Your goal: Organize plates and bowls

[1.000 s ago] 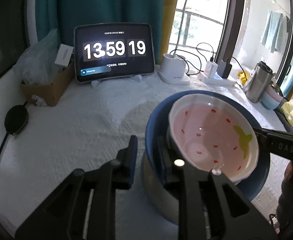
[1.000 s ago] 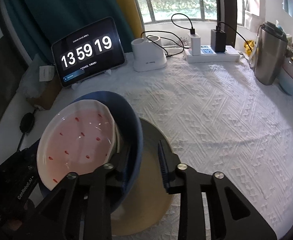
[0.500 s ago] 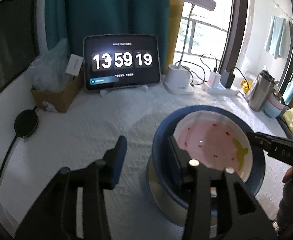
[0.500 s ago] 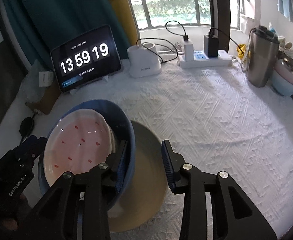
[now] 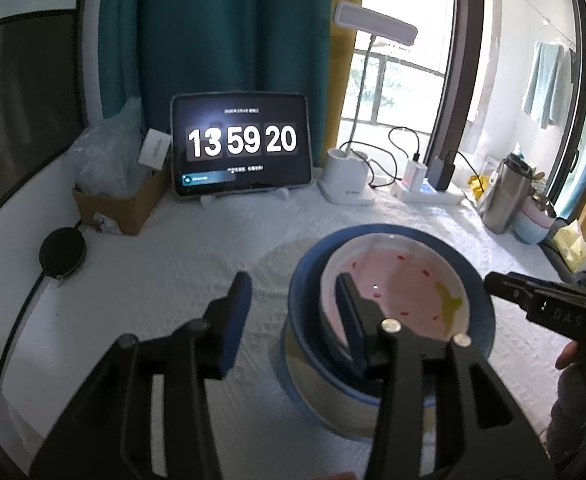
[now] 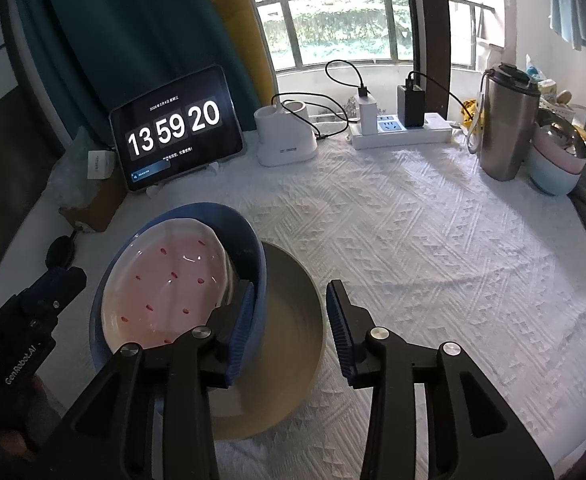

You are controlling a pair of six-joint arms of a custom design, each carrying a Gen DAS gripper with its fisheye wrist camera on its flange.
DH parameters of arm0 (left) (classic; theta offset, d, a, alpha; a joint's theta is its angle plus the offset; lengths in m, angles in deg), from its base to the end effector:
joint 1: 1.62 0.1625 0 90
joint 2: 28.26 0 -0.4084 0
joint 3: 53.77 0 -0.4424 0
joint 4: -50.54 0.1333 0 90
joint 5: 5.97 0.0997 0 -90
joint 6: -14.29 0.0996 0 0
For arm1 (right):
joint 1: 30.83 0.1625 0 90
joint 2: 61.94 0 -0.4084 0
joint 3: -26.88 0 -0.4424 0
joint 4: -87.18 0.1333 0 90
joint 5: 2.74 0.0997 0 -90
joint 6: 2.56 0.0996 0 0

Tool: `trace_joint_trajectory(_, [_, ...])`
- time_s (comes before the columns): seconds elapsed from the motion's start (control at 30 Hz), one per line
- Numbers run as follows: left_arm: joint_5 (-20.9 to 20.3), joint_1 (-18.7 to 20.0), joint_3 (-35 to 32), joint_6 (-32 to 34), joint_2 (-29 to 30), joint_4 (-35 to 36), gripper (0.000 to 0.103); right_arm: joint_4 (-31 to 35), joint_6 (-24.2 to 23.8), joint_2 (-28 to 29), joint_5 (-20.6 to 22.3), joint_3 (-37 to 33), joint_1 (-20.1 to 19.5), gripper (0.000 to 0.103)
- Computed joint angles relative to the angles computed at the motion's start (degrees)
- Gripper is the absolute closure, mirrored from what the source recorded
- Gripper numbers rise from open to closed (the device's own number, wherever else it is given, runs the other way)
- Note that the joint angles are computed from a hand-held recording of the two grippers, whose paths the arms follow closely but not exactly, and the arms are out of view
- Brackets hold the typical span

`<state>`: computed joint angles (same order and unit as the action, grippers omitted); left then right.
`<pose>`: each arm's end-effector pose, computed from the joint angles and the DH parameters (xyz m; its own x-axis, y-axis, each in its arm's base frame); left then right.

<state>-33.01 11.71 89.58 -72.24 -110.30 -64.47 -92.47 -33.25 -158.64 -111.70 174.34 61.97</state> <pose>-0.2626 -0.2904 0.0834 -0.7581 -0.1513 -0.6344 0.4550 0.5742 -0.6807 0.1188 -0.3636 0.2147 -0.8015 -0.2613 0.5379 -0.5199 0.7489 -0.4108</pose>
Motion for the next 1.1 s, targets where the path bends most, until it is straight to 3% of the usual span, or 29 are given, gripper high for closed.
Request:
trace_joint_trajectory(0.03, [-0.05,-0.66,0.07,-0.74,-0.21,0.68,0.045,-0.27,-0.14,-0.39,-0.10,0.26,0.02,0.063])
trace_joint_trajectory(0.07, [-0.17,-1.21,0.20,-1.29,-0.44,1.14,0.026,-0.35,-0.24,-0.88,-0.07,0.52,0.01,0.063])
trace_joint_trajectory(0.13, [-0.02,-2.56,0.73,-2.16,-0.94,1.48,0.018,-0.47,-0.32,-2.16,-0.07,1.18,-0.03,0.063])
trace_joint_trajectory(0.47, [-0.02,-8.55,0.46,-11.94,-1.44,10.49,0.013,-2.41,-2.98,-8.99,-0.57,5.71,0.01,0.062])
trace_joint_trajectory(0.6, [-0.63,-10.63,0.82,-12.79,-1.63,10.52,0.013,-3.68,-4.62,-12.07,-0.52,7.58,-0.22,0.062])
trace_joint_trajectory(0.73, [-2.49,-13.09,1.07,-13.41,-1.86,9.50,0.013,-1.58,-5.58,-17.45,1.11,9.45,-1.57,0.062])
trace_joint_trajectory(0.97, [-2.03,-18.33,0.39,-15.34,-0.01,11.24,0.013,1.40,-8.15,-27.74,3.89,12.71,-3.69,0.062])
trace_joint_trajectory(1.1, [-1.16,-21.05,-0.41,-15.55,1.63,11.14,0.013,5.71,-9.64,-36.76,6.50,14.59,-5.82,0.062])
